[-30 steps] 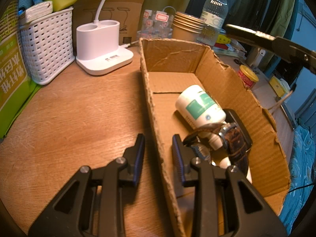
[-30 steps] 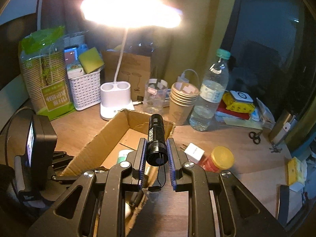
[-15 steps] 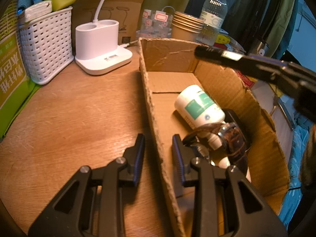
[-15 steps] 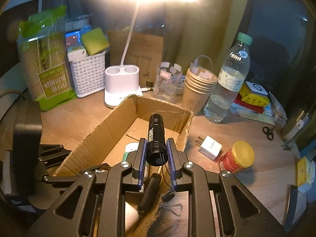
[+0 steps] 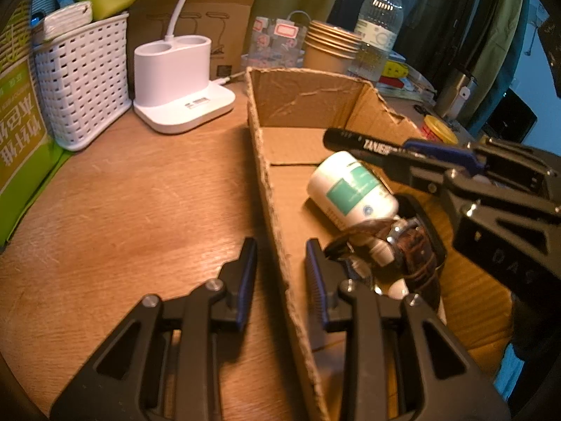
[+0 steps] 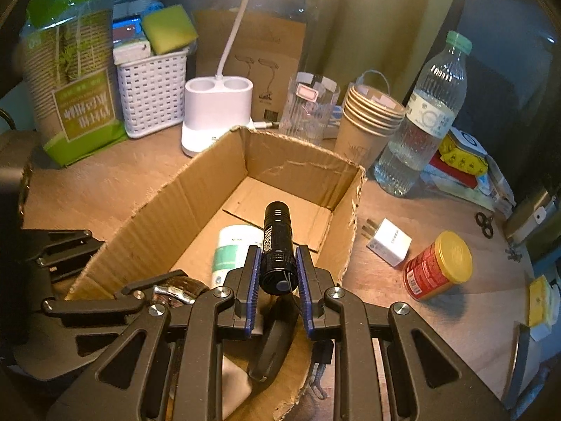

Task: Organize rigid objects
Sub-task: 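Lower the flashlight into the box and open the right gripper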

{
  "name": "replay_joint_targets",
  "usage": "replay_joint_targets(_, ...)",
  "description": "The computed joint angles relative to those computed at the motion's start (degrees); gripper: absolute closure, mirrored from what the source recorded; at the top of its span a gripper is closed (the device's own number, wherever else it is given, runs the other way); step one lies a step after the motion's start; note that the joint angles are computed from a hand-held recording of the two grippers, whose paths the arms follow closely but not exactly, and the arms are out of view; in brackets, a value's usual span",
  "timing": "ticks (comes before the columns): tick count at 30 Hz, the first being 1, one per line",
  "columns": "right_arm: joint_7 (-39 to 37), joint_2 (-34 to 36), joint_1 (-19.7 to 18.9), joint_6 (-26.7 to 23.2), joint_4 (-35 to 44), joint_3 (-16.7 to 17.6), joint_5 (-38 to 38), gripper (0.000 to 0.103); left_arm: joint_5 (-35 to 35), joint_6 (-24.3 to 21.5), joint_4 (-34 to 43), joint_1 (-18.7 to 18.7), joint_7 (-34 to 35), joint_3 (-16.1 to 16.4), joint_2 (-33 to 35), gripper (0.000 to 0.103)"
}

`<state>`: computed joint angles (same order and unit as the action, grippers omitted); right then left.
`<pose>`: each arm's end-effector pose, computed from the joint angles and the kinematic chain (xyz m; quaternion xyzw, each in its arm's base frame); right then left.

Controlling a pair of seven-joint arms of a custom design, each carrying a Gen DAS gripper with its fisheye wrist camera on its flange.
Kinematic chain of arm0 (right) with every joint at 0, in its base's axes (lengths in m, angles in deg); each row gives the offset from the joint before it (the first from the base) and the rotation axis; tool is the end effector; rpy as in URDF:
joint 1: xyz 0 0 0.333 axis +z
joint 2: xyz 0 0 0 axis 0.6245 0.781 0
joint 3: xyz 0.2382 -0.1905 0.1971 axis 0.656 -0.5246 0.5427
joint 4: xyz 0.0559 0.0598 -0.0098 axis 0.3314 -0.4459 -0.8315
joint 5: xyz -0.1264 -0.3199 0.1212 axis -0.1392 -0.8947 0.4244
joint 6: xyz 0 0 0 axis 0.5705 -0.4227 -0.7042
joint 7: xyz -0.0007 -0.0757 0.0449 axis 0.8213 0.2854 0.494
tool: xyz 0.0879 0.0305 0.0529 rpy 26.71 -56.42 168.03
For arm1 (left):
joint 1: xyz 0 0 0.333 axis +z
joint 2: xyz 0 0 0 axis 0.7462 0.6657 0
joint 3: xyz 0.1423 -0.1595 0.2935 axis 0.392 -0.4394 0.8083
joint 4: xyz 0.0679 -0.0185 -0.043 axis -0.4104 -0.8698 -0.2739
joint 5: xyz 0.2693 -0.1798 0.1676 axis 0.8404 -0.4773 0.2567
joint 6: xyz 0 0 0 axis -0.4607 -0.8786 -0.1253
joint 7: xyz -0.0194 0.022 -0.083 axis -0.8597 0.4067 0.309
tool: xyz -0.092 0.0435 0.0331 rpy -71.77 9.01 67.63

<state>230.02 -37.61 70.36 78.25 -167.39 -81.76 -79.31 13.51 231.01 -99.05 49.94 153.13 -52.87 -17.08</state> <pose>0.5044 0.3593 0.3801 -0.7626 0.5493 -0.2703 0.2088 0.4885 -0.2101 0.3318 -0.5749 0.7405 -0.3302 0.1099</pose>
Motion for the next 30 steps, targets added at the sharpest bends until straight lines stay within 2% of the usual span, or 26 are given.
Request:
replay_joint_targets(21, 4.91, -3.42, -1.04, 0.99, -3.11, 0.59, -2.92, 0.079, 0.12, 0.05, -0.06, -0.10, -0.10, 0.12, -0.03, 0.073)
replay_joint_targets(30, 8.62, -5.16, -2.22, 1.57, -4.38, 1.02, -5.92, 0.073, 0.18, 0.04, -0.05, -0.04, -0.13, 0.08, -0.02, 0.073)
